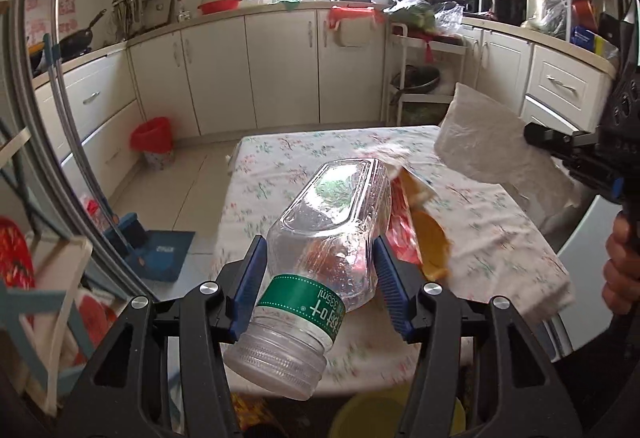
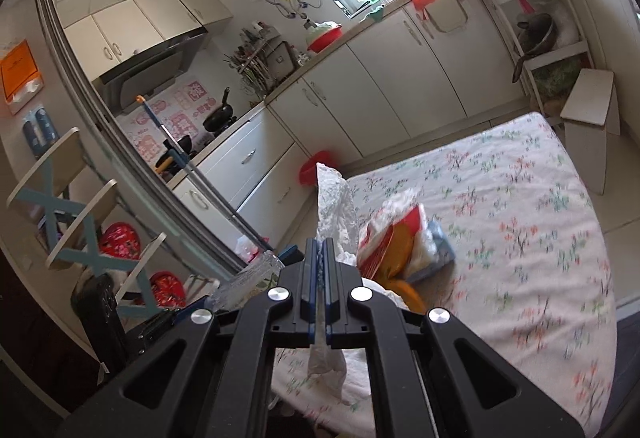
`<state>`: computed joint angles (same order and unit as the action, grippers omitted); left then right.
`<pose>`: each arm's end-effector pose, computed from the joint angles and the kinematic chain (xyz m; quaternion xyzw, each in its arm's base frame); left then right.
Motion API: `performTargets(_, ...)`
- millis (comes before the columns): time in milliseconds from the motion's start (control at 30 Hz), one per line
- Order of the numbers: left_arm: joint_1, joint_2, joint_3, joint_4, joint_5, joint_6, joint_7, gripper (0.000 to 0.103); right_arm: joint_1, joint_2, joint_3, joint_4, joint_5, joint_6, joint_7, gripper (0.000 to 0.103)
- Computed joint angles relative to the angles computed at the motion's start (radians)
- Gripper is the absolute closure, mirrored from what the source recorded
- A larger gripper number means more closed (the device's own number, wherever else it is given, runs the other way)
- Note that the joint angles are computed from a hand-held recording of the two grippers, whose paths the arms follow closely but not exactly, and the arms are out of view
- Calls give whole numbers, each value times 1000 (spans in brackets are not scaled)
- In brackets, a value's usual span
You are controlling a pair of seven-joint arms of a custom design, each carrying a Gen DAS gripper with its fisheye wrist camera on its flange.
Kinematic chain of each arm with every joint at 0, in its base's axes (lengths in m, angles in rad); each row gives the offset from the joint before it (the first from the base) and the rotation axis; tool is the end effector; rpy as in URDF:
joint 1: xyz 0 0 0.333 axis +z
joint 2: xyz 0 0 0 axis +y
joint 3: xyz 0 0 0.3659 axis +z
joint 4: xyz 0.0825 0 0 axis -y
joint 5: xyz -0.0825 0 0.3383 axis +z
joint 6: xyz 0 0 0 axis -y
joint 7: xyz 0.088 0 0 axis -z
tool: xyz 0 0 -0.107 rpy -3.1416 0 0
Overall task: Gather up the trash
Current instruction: 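Carry the bottle with the left gripper over the yellow bucket and release it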
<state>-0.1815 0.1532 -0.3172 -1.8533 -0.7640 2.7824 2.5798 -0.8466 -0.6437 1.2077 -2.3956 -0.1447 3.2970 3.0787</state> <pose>0.5568 -0.2515 0.5908 -0.3091 0.8415 -0.4125 0.1617 0.3803 0.2982 0.5737 -0.3550 0.7385 -0.2168 0.5307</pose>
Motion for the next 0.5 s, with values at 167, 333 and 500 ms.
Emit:
performTargets(167,13,-117,35,-141,-111,-61,102,52,63,-64,3,-64,57,9,97,99)
performTargets(333,-16,-215,97,-278,-112,-122,143,52,120,-106,12,-80,61,-21,164,99)
performTargets(500,-44,-279,135,-389,-27,-179,125,52,172,-139,33,-82,54,-57,229,99)
